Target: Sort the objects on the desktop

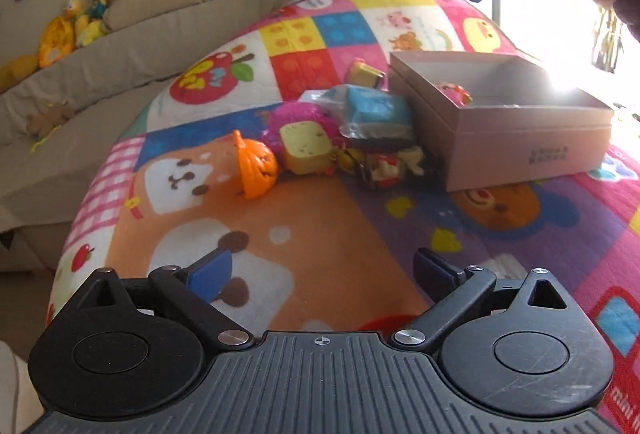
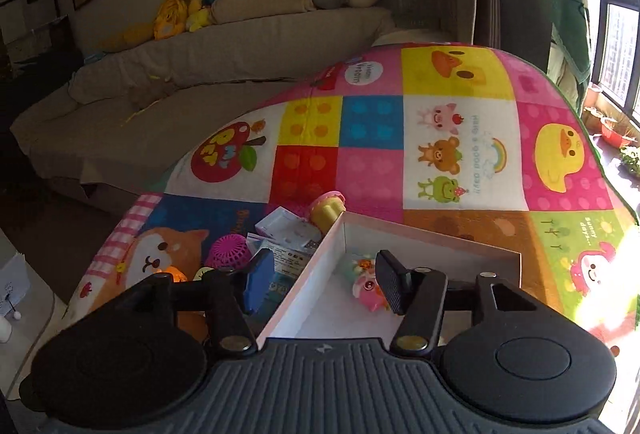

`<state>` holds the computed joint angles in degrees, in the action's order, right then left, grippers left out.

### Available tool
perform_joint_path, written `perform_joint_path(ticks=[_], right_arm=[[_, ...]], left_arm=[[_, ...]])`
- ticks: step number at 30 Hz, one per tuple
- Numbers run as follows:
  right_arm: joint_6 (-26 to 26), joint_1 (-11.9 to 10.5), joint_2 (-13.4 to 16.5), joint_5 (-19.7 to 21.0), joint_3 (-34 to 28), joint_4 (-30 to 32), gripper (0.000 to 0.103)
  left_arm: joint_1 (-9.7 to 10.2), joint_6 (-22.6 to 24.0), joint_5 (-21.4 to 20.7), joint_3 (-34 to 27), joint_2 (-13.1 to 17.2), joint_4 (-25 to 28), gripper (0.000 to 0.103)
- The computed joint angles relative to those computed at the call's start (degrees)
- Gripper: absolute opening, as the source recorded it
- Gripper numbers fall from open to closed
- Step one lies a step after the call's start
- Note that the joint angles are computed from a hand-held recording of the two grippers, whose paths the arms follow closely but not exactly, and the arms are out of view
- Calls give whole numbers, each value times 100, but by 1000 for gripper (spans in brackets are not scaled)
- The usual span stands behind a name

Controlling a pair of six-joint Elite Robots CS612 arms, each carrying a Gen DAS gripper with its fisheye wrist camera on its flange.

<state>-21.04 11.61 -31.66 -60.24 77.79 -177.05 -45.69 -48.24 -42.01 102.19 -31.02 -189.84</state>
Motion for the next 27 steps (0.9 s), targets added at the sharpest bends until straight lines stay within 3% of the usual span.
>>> perform_joint_path(ticks=[4,10,12,14,17,24,27], right_arm=[[401,357,490,-684,-1155,1121,60],[1139,785,1705,-2164,-3307,2199,61],[1340,845,2009,-2419,-3893,2738,61],[1300,867,2172,-2335,-4245,3254,41],[849,920,2030,-2234,-3973,3200,38],[-672,928,1013,-1564,-2054,2971,33],[-1237,848,589,-1292,-1272,2882,25]], left_arm=[[164,-483,-412,128,50,-790,100],[186,-486,-545,220,156,-1616,101],[184,-428,-564,218,177,-1733,101],[190,-364,-621,218,200,-1871,101],[181,-305,-643,221,208,-1926,101],[87,-23,-784,332,123,-1773,102],[-4,62,-773,429,67,-1634,102]])
